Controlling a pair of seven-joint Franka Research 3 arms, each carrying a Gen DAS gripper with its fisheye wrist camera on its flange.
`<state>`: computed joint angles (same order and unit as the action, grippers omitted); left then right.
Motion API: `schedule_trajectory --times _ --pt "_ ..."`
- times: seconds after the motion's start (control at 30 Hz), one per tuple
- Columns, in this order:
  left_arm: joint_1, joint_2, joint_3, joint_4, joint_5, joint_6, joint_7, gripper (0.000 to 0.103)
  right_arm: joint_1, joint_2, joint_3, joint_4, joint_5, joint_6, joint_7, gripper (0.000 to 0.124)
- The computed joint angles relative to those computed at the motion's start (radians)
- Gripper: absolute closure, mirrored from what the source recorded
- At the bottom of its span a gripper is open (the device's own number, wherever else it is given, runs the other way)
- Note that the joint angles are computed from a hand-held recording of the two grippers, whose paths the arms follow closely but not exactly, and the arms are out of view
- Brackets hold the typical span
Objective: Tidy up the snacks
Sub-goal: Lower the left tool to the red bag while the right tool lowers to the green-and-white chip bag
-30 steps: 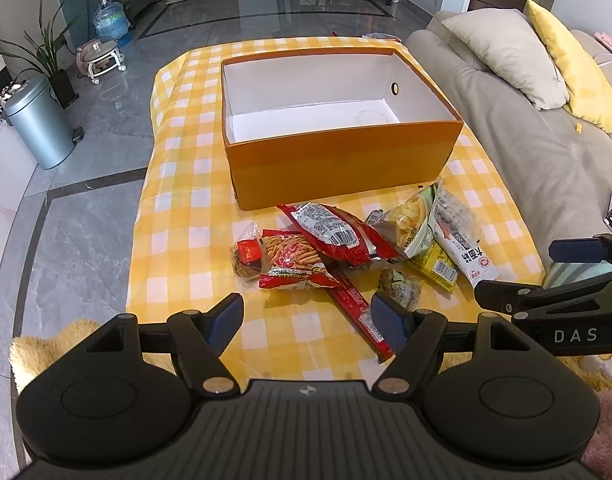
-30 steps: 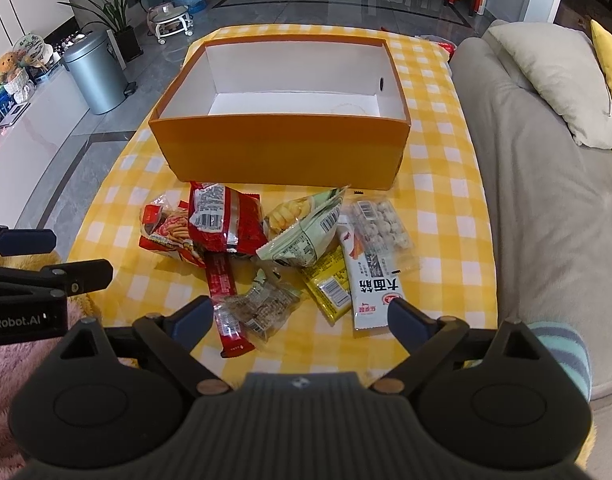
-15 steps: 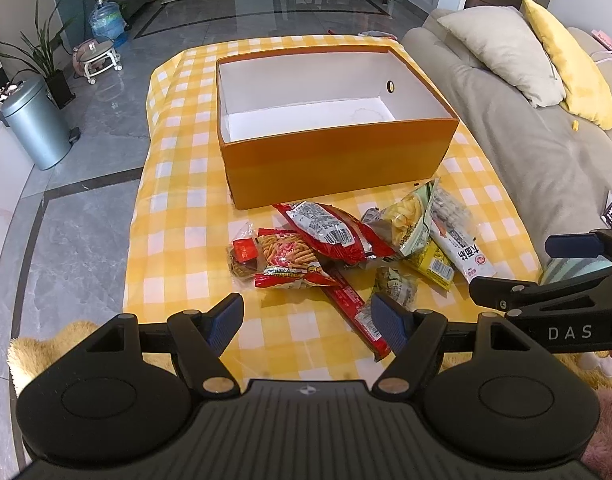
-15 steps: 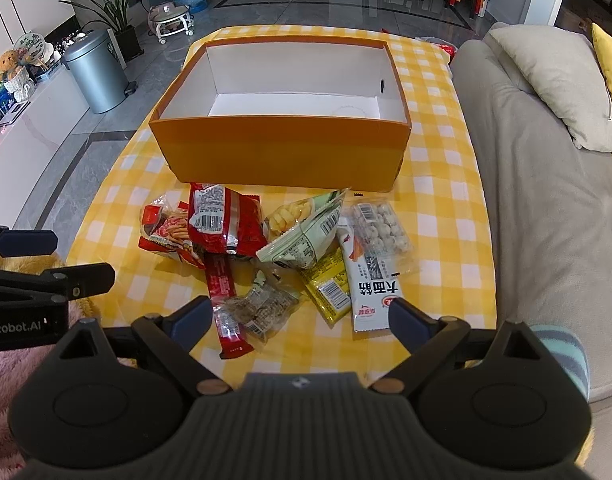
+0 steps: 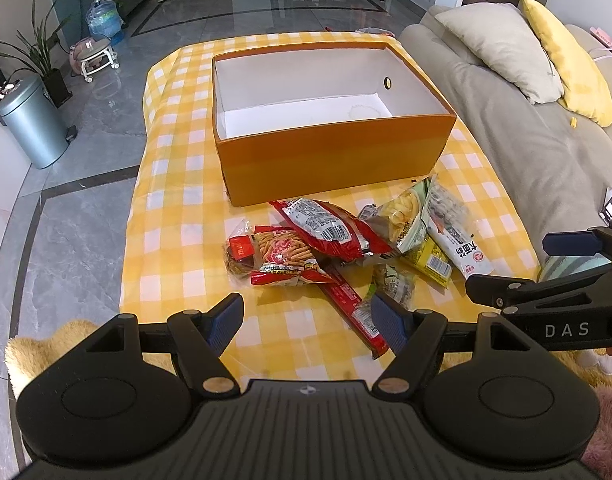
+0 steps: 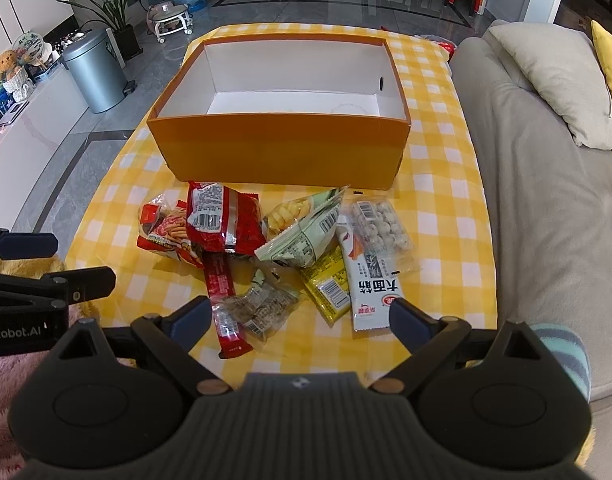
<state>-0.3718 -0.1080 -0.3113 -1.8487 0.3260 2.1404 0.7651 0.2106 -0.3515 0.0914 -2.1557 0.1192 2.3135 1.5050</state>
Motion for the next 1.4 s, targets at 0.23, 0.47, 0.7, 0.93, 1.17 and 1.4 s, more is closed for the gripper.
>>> schedule_trajectory --times 0.23,0.47,0.7,0.93,1.17,1.4 --pt "-0.002 0.001 -0.001 -0.006 0.001 0.006 -0.002 0.018 0.000 0.000 0.000 -0.002 0.000 0.001 0.001 0.031" --pt "-0.003 0.000 -0.001 -0.009 -0.002 0.009 -0.003 0.018 0.000 0.001 -0.001 -0.001 0.000 0.000 0.000 0.031" --pt "0.001 0.007 0.012 -0.010 -0.045 0.049 0.046 0.021 -0.002 0.026 -0.015 0.004 0.024 0.008 -0.004 0.026" --pt "0.016 0.031 0.028 -0.005 -0.124 0.118 0.099 0.028 0.002 0.071 -0.050 0.015 0.132 0.029 -0.033 0.030" --pt "0.038 0.105 0.042 0.054 -0.179 0.143 0.114 0.028 0.005 0.162 -0.060 0.079 0.224 0.040 -0.059 0.049" --pt "0.059 0.195 0.054 0.124 -0.190 0.135 0.097 0.027 0.013 0.269 -0.051 0.149 0.236 0.093 -0.109 0.053"
